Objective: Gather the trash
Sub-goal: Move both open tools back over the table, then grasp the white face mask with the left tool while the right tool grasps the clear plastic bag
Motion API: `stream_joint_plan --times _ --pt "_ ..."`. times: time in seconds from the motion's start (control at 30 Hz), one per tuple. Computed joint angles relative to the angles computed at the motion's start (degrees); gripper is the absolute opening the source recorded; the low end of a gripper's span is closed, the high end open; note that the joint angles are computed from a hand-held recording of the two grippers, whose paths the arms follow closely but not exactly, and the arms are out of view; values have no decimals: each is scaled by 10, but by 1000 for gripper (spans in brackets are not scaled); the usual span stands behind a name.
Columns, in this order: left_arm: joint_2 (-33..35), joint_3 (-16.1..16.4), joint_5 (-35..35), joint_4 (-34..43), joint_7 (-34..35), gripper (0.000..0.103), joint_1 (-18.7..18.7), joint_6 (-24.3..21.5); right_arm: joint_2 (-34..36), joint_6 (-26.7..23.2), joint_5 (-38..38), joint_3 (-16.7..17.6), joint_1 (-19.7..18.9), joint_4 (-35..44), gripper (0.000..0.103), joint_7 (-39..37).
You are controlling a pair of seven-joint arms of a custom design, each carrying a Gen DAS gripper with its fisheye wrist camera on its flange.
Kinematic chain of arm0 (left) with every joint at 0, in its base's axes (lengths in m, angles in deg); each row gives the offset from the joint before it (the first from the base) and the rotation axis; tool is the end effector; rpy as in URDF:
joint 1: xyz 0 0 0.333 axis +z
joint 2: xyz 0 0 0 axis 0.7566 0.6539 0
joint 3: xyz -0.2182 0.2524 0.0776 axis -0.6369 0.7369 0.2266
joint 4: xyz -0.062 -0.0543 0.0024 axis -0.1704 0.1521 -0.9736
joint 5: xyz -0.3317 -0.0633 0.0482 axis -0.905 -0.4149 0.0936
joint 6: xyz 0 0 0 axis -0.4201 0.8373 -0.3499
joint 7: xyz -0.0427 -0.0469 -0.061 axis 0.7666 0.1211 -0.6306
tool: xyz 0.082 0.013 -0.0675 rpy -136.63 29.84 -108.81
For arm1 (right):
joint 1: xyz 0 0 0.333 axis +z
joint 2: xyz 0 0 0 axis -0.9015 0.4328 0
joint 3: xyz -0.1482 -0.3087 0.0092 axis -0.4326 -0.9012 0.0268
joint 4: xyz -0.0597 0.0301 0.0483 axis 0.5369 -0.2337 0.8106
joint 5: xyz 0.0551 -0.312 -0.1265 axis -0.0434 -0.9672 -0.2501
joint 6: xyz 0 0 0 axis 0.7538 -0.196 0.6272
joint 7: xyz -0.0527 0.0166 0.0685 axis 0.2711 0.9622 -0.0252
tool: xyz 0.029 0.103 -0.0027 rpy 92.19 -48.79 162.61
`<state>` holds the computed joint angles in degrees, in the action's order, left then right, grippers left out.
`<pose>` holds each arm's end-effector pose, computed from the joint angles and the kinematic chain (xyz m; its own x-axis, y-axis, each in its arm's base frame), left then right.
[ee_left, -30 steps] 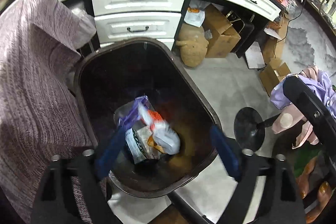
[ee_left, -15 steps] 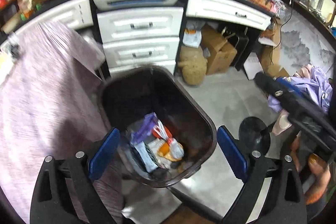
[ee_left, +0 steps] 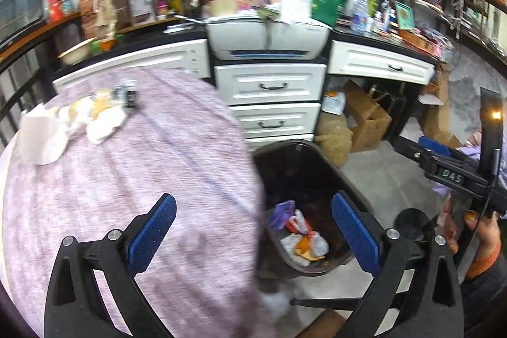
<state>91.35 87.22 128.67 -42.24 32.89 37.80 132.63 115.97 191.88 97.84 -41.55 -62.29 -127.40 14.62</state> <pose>0.5527 -0.1856 0.4351 0.0252 -0.9997 0.0041 -0.6742 -0.0200 -0.7383 0.6466 0.0735 0.4012 0.3008 -0.9232 -0.2394 -0.6340 -0.0060 -0.7733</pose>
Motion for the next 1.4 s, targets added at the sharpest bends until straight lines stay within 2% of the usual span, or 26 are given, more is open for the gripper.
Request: stream_joint_plan --times 0.2,0.33,0.43,0.6,0.83,0.97,1.07,1.2,1.3,1.4 --pt "-40 10 61 -45 -91 97 28 -11 -6 -31 -70 6 24 1 95 32" --pt "-65 4 116 -72 -168 97 64 -11 -6 -67 -133 14 33 9 95 72" --pt "-83 -4 125 -94 -186 97 91 -24 -2 -106 -184 18 43 25 95 111" --pt "-117 -3 162 -134 -241 97 138 -17 14 -148 -265 25 71 61 95 170" --pt "-133 3 168 -153 -236 97 188 -21 47 -180 -354 34 107 121 95 240" --pt "-123 16 190 -135 -266 97 219 16 68 -178 -401 37 124 150 95 272" --pt "-98 20 158 -106 -230 94 231 24 89 -186 -440 35 137 181 95 300" --pt "-56 27 70 -57 -130 89 234 14 126 -196 -493 27 154 242 95 343" --pt "-17 36 -3 -16 -51 80 227 -5 157 -204 -531 24 167 294 95 365" --pt "9 51 -46 9 -7 69 220 -5 203 -217 -570 16 185 375 95 393"
